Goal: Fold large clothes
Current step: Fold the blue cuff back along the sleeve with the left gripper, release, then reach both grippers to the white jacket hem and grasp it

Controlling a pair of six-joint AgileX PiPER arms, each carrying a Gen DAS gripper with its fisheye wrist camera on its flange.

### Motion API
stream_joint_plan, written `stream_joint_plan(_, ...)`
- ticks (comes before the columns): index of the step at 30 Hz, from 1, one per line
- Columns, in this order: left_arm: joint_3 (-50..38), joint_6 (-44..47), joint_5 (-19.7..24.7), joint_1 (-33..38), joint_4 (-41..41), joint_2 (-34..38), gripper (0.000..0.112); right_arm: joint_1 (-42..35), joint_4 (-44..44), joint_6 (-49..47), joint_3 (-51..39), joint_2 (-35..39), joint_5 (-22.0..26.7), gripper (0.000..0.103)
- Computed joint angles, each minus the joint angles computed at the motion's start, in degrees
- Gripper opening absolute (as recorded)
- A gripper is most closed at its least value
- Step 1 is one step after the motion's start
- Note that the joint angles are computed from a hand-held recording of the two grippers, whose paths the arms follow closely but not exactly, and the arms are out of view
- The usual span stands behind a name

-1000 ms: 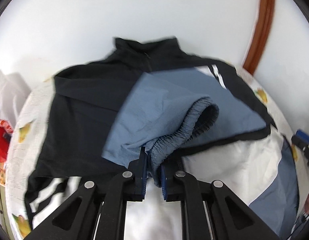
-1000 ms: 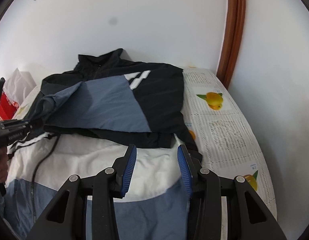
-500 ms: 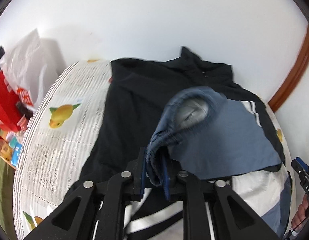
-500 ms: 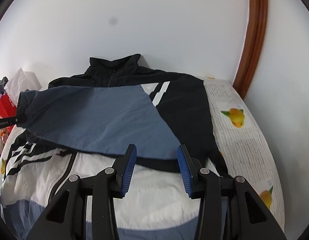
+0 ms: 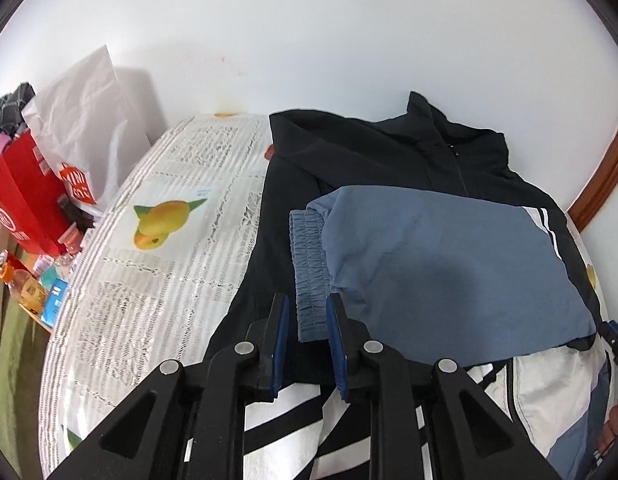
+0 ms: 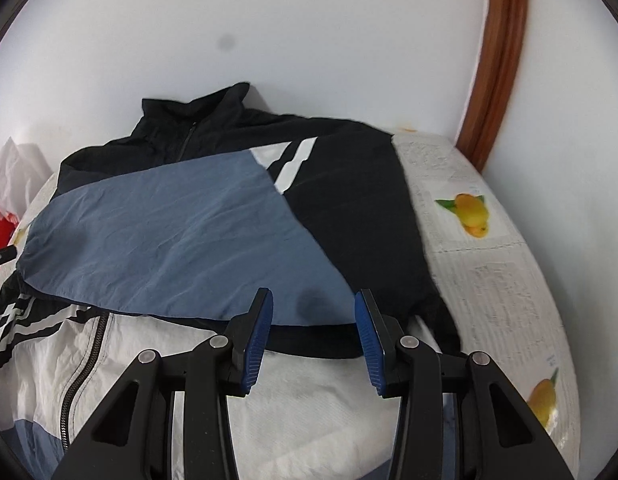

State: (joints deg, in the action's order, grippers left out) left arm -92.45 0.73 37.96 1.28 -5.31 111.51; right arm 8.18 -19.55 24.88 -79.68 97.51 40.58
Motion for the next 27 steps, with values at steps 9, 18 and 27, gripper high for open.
stream_joint_plan(9, 11.94, 2.73, -5.05, -1.21, 1.97, -11.66, 0.020, 1.62, -7.47, 6.11, 8.98, -10.78, 0.91, 0.042)
stream_joint_plan(18, 21.96, 18.37, -1.96, 5.12, -12.69, -21.73, 0.020, -1.41, -5.10, 6.31, 18.93, -23.40, 4.53, 0.042)
stream_joint_plan(27, 34.40, 29.93, -1.80, 12.42, -19.22, -29.41, 0.054, -7.22, 2.08, 0.17, 32.42, -35.96, 3.79, 0.054)
